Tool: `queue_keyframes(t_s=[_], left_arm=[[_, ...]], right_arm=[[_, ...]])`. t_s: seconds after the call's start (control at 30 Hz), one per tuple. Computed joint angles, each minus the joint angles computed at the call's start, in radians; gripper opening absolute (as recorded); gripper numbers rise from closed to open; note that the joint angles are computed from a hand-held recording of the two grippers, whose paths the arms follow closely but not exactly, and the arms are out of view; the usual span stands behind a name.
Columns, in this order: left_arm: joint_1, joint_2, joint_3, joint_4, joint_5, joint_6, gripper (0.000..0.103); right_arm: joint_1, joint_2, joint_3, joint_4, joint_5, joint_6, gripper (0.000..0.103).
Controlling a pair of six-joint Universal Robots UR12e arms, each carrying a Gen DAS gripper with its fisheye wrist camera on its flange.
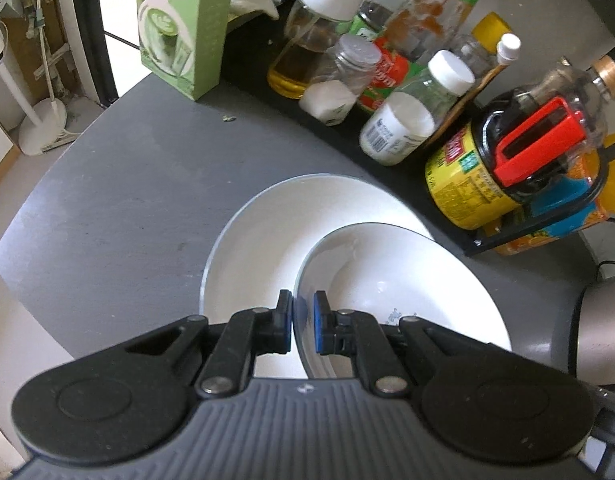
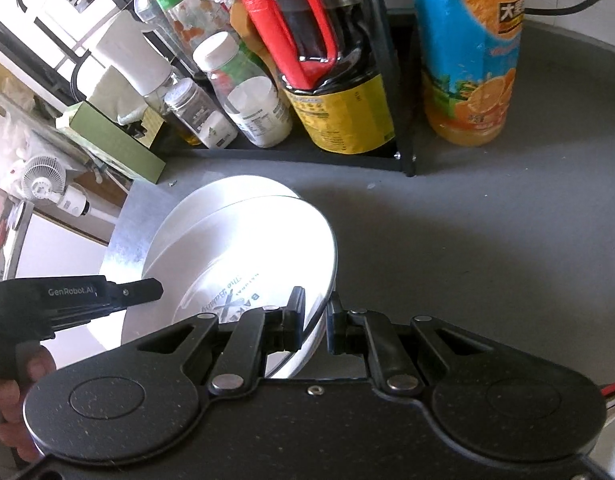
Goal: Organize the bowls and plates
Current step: 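Lower the 'Bakery' plate onto the 'Sweet' plate and open both tools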
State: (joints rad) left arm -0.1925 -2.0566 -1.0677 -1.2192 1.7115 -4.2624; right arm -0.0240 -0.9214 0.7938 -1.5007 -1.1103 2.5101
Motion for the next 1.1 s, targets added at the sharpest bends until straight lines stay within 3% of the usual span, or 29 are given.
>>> queue_keyframes(t_s=[0.73,1.1], left_arm=[[0.016,0.023,-0.064,0.013,-0.050,0.074,0.009],[0.004,0.022,-0.068,0.001,-0.002,0.068,0.009]], right_arm=[[0.023,-0.049,0.115,-0.102,-0.094,0.009,0.011],[0.040,-0.054,0.136,-0.128,-0.128,-0.052,0.016]])
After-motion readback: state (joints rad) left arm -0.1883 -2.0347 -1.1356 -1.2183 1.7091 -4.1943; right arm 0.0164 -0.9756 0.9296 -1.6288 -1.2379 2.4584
